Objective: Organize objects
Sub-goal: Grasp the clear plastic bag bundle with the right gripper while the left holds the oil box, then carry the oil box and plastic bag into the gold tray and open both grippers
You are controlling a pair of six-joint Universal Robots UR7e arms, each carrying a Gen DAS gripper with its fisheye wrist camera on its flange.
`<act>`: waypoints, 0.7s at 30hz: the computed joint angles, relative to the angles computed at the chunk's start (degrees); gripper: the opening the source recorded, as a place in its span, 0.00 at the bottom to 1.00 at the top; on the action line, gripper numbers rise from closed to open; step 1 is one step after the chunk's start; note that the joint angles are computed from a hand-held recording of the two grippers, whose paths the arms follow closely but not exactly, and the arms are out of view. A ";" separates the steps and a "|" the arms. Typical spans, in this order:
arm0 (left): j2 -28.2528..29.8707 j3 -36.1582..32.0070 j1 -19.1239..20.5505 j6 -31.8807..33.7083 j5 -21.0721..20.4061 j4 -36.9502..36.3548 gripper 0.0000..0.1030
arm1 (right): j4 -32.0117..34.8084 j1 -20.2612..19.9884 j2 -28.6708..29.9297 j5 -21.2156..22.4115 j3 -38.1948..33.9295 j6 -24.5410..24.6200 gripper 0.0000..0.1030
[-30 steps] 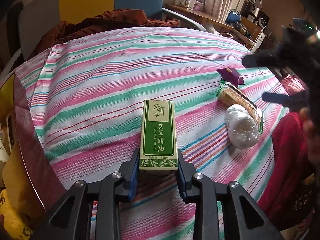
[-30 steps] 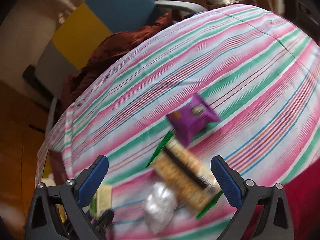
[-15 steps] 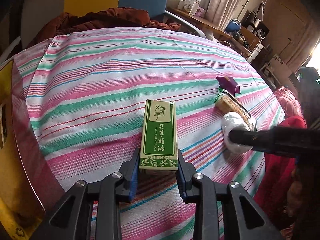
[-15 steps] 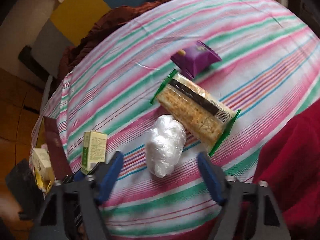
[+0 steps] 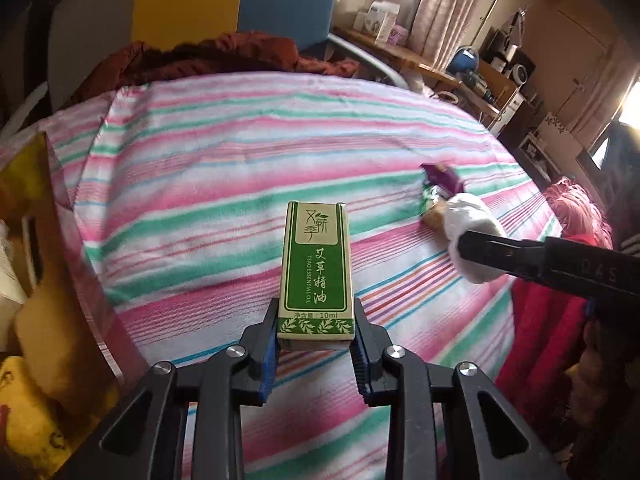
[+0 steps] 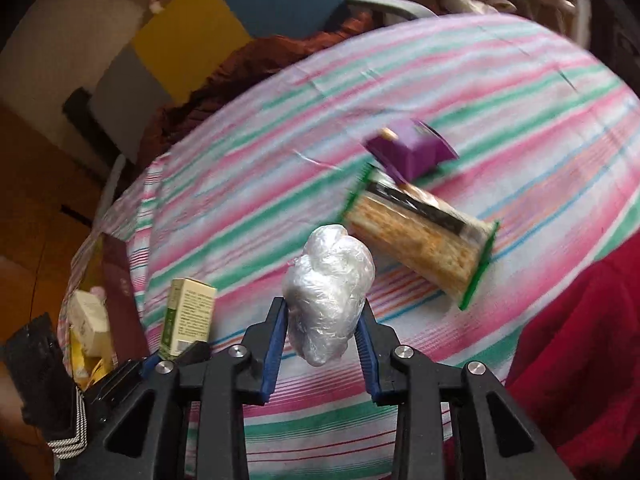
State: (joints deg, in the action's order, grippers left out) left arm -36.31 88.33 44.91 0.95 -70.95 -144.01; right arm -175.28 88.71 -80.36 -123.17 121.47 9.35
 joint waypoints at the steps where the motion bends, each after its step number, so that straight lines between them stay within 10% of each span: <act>1: -0.71 0.49 -0.17 0.04 0.04 -0.54 0.30 | 0.15 0.73 0.03 -0.33 -0.32 -0.84 0.33; 21: -14.17 11.09 -2.09 1.63 16.74 -17.97 0.30 | 2.38 10.44 11.61 1.95 -10.58 -11.81 0.33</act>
State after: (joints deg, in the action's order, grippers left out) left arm -50.47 99.41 42.82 2.58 -54.20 -161.98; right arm -172.90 99.16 -68.75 -121.22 110.89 -2.46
